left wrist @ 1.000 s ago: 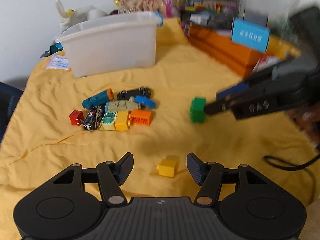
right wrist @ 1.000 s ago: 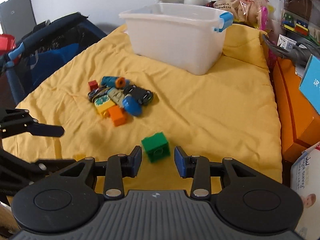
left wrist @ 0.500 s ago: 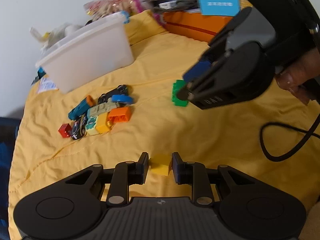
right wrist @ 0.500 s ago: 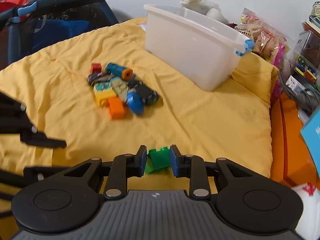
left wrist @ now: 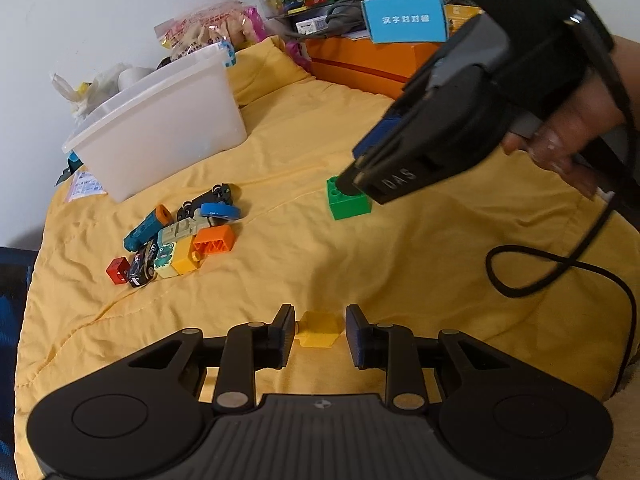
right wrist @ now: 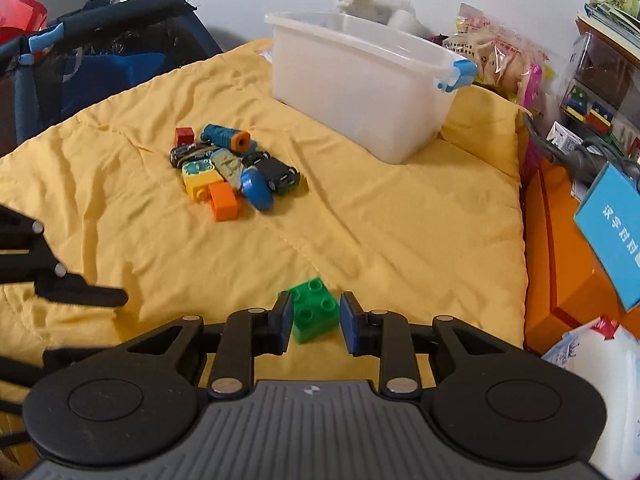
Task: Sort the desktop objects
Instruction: 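Grasp the small yellow brick with left tool while right tool grasps green brick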
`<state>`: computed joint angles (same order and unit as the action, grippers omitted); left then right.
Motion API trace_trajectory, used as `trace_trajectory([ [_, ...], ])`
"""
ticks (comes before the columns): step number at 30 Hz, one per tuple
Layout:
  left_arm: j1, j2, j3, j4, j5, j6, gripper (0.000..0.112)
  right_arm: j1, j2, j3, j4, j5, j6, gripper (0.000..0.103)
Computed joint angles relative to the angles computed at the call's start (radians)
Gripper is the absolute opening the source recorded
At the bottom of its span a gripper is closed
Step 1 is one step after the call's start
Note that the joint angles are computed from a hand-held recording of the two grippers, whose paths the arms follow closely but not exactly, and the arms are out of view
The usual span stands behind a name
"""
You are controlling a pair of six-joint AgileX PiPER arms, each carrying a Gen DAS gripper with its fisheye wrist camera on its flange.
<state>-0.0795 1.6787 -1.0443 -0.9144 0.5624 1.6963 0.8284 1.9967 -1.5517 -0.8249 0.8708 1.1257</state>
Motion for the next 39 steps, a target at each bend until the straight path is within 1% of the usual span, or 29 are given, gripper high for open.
trace_trajectory([
  [3,0.003,-0.019,0.022,-0.019,0.006,0.028,0.034,0.004,-0.012,0.017,-0.008,0.0,0.01,0.03],
  [7,0.023,-0.054,0.054,-0.111,-0.006,0.075,0.034,0.006,-0.031,0.047,-0.01,0.0,0.024,0.03],
  [8,0.031,-0.063,0.06,-0.143,-0.01,0.088,0.037,0.005,-0.037,0.054,-0.01,-0.001,0.028,0.03],
  [9,0.039,-0.071,0.065,-0.166,-0.017,0.089,0.043,0.005,-0.043,0.063,-0.009,-0.004,0.033,0.03],
  [11,0.047,-0.064,0.05,-0.146,-0.018,0.026,0.048,0.004,-0.054,0.079,-0.014,-0.011,0.048,0.031],
  [14,0.011,-0.005,-0.003,-0.009,-0.057,-0.175,0.048,0.004,-0.063,0.092,-0.014,-0.016,0.051,0.031],
  [15,0.004,0.021,-0.034,0.054,-0.044,-0.267,0.047,0.005,-0.065,0.095,-0.015,-0.019,0.048,0.031],
  [16,0.008,0.049,-0.073,0.102,-0.005,-0.36,0.047,0.007,-0.067,0.097,-0.016,-0.019,0.047,0.031],
  [17,0.026,0.073,-0.11,0.111,0.054,-0.424,0.045,0.009,-0.069,0.098,-0.018,-0.018,0.045,0.032],
  [18,0.049,0.087,-0.136,0.095,0.107,-0.455,0.045,0.011,-0.072,0.1,-0.019,-0.018,0.044,0.032],
  [19,0.08,0.096,-0.156,0.051,0.164,-0.463,0.045,0.014,-0.074,0.102,-0.022,-0.018,0.044,0.032],
  [20,0.106,0.099,-0.167,0.009,0.202,-0.469,0.045,0.018,-0.075,0.103,-0.026,-0.015,0.044,0.033],
  [22,0.136,0.106,-0.181,-0.044,0.228,-0.506,0.045,0.025,-0.075,0.106,-0.025,-0.014,0.046,0.033],
  [23,0.14,0.12,-0.199,-0.04,0.24,-0.546,0.044,0.025,-0.076,0.109,-0.018,-0.018,0.044,0.033],
  [24,0.133,0.141,-0.225,-0.005,0.247,-0.602,0.032,0.026,-0.075,0.112,-0.012,-0.02,0.044,0.033],
  [25,0.116,0.161,-0.246,0.049,0.244,-0.652,0.021,0.028,-0.075,0.113,-0.009,-0.021,0.045,0.033],
  [26,0.103,0.176,-0.252,0.077,0.241,-0.672,0.017,0.029,-0.075,0.115,-0.005,-0.023,0.045,0.033],
  [27,0.1,0.175,-0.238,0.065,0.232,-0.655,0.019,0.029,-0.076,0.117,-0.002,-0.025,0.045,0.033],
  [29,0.081,0.154,-0.207,0.06,0.189,-0.614,0.019,0.03,-0.079,0.12,0.001,-0.025,0.045,0.034],
  [31,0.064,0.139,-0.188,0.061,0.17,-0.586,0.02,0.029,-0.082,0.122,0.006,-0.025,0.043,0.034],
  [32,0.057,0.131,-0.175,0.058,0.161,-0.566,0.022,0.026,-0.082,0.123,0.009,-0.029,0.038,0.034],
  [35,0.052,0.123,-0.165,0.055,0.155,-0.543,0.024,0.017,-0.082,0.121,0.022,-0.037,0.025,0.034],
  [38,0.062,0.137,-0.183,0.069,0.171,-0.57,0.031,0.013,-0.081,0.116,0.025,-0.043,0.007,0.035],
  [39,0.061,0.136,-0.176,0.071,0.153,-0.575,0.034,0.013,-0.079,0.113,0.024,-0.043,0.003,0.035],
])
